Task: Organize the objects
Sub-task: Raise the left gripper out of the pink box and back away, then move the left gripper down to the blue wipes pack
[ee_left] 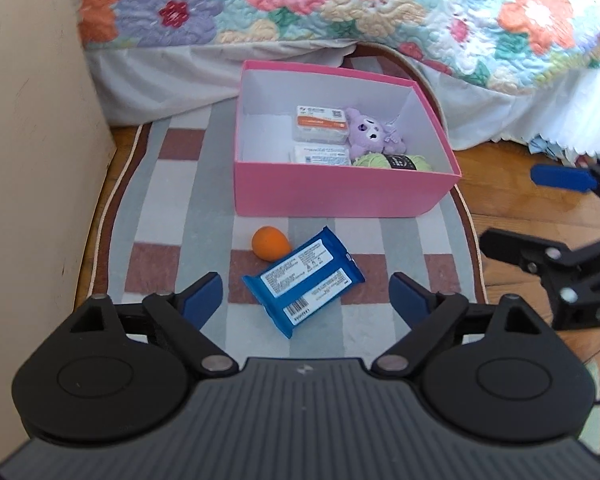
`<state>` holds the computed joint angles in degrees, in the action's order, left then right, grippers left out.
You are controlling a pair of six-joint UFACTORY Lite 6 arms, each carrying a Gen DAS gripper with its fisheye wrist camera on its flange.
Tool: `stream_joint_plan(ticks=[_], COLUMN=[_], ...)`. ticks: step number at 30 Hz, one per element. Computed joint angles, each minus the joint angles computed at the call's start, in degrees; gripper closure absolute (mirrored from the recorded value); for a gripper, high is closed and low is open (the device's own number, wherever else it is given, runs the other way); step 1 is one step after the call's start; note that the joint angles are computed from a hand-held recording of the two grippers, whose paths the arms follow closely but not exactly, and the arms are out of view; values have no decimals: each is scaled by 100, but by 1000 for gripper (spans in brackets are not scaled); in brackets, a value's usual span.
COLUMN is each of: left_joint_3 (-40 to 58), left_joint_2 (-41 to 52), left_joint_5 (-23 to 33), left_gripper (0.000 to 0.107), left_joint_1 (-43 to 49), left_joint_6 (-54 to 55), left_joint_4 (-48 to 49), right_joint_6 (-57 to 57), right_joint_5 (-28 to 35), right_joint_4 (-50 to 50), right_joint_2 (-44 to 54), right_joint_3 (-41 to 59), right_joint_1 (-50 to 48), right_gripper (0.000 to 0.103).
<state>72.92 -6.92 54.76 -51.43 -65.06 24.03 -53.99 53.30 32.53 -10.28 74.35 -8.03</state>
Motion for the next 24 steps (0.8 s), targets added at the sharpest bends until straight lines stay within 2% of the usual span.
stream_joint_plan(ticks=[4,12,15,18,21,24], left_joint_3=[-206,-775,-1061,-1407,-1845,-2130], left_joint_2=[-33,-131,-164,-181,-254,-258], left_joint_5=[-218,-675,-901,-1191,-1717,-2029], left_gripper=[10,7,7,7,10,11], left_joint_1=[77,295,408,564,804,928], left_joint_6=[141,175,-31,-404,-518,-542], left_joint_4=[-124,-402,-315,-201,-289,-344], right_joint_6=[-536,-1488,-2181,-2943,-4179,-4175], right_joint_5=[-24,-948,-950,-1241,-1059,-1154], right_joint_4=[228,312,748,1091,2117,2141], right_joint_2=[-38,-311,-356,-612,-721,-531], right_joint_3=[-343,-1181,-1496,-1972,-2293,-2240], right_joint_1=[26,436,373,463,236,372], right_gripper=[5,5,5,5,5,5])
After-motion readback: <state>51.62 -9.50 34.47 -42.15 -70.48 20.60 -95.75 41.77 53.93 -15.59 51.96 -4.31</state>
